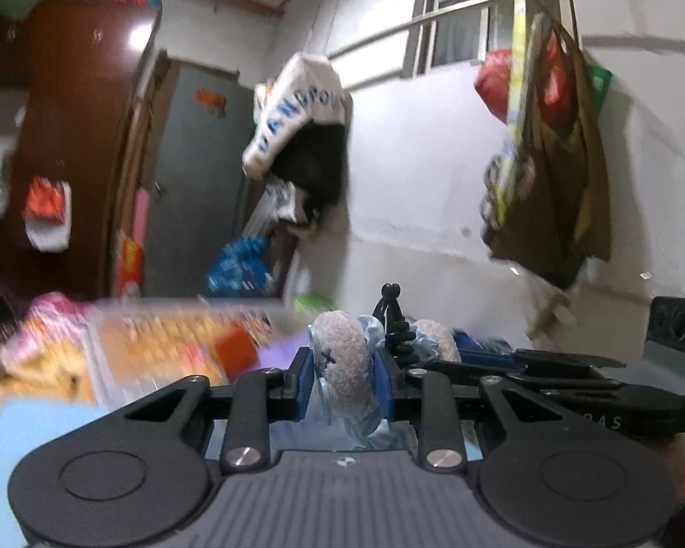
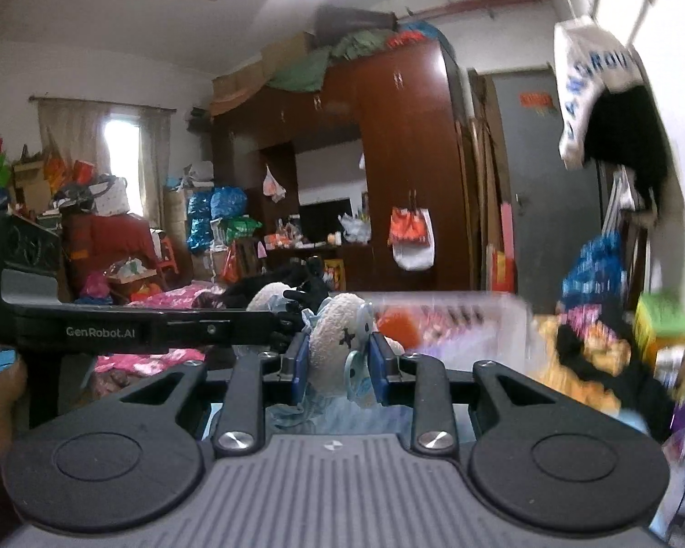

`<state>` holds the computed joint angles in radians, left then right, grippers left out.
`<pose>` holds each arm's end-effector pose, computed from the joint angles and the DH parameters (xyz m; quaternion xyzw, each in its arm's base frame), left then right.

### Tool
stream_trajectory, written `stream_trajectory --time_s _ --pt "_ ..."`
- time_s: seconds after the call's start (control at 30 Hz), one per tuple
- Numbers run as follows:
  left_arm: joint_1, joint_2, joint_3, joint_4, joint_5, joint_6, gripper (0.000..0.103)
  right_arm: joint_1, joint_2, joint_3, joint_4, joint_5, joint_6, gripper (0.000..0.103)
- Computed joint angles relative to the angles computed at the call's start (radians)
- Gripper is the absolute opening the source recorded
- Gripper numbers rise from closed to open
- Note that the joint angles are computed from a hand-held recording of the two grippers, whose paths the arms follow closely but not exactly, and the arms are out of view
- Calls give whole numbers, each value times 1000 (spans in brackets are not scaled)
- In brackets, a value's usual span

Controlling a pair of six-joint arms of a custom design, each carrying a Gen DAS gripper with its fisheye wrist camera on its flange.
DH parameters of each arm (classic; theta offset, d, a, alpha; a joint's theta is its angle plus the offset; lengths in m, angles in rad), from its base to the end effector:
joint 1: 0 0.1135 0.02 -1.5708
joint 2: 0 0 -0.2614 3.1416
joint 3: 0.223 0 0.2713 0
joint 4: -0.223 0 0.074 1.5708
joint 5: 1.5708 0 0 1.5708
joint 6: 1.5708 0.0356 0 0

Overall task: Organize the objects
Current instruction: 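Lift the plush toy with both grippers over the basket and release it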

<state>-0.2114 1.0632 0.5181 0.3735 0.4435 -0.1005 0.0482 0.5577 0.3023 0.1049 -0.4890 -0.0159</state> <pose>0.2460 -0.0684 0.2379 0.1828 0.7374 -0.2638 0.5944 0.1726 0.0251 0.2272 -0.1813 0.7303 0.1937 0.6295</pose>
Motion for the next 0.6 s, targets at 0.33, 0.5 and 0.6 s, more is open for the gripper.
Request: stream_trajectory --time_s 0.33,0.5,0.6 --pt "48 234 380 -163 -117 20 32 191 549 358 131 218 -103 31" --pt "65 401 479 -188 -153 44 32 217 740 428 160 256 -97 31" --pt "77 451 505 -203 -160 35 33 227 780 436 159 262 -96 31"
